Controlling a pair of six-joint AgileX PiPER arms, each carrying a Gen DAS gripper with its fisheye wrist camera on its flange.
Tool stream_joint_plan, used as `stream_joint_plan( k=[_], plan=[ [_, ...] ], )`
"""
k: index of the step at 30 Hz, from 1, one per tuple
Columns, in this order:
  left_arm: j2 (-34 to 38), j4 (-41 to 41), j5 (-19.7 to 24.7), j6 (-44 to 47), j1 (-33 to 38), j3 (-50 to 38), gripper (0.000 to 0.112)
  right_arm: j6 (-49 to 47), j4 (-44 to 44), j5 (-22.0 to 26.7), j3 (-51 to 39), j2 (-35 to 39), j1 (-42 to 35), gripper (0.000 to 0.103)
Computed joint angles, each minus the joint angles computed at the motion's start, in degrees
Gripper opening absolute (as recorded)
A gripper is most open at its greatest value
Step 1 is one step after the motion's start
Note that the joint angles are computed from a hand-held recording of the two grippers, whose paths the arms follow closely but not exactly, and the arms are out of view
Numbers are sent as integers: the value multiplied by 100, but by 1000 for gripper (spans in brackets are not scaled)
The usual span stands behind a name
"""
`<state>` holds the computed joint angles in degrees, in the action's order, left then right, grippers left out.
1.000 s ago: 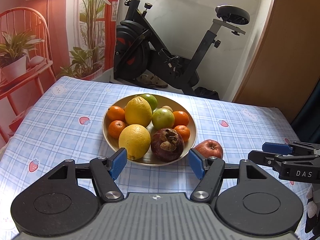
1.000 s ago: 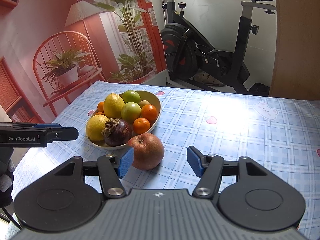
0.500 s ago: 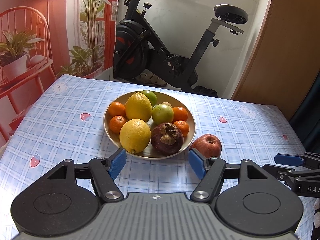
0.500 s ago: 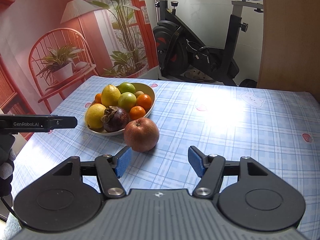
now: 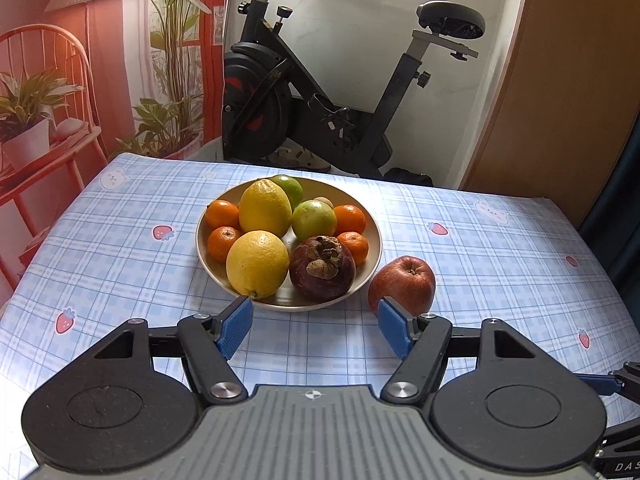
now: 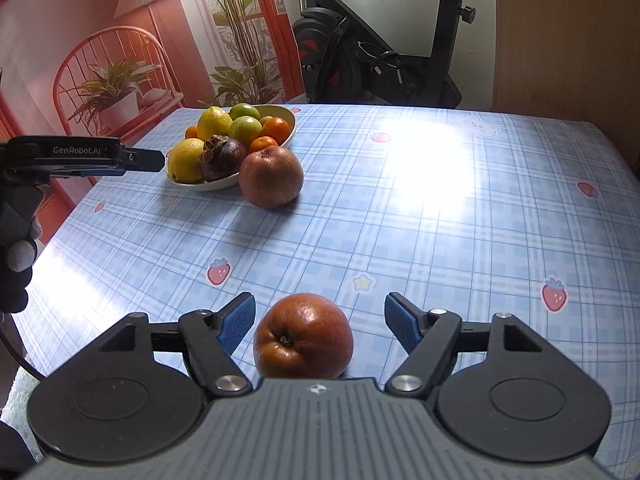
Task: Organize fruits
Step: 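Close the right gripper on a red apple while the left gripper grasps another red apple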
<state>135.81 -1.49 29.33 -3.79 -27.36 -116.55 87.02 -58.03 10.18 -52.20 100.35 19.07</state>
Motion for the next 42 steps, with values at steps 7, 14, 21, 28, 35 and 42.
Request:
stream_joint_plan(
  k=[7,14,21,28,35,42],
  plan=[
    [33,-49,49,3,30,-39,72,-678,745,-272,-4,224,-5,74],
    [76,-136,108,70,41,-120,72,-1400,1380,-207,-133,381,0,68],
    [113,-223,141,145,48,-177,72,-1510,1471,-308,-145,418,-54,66],
    [120,-241,123,169,44,-173,72,-1533,1476,-408,-98,386,-129,66],
    [160,-362,119,372,35,-218,72,-1422,1215,-453,-197,465,-321,66],
    [388,-608,255,682,-2,-560,72,-1083,594,-564,-385,638,-675,66]
  ],
)
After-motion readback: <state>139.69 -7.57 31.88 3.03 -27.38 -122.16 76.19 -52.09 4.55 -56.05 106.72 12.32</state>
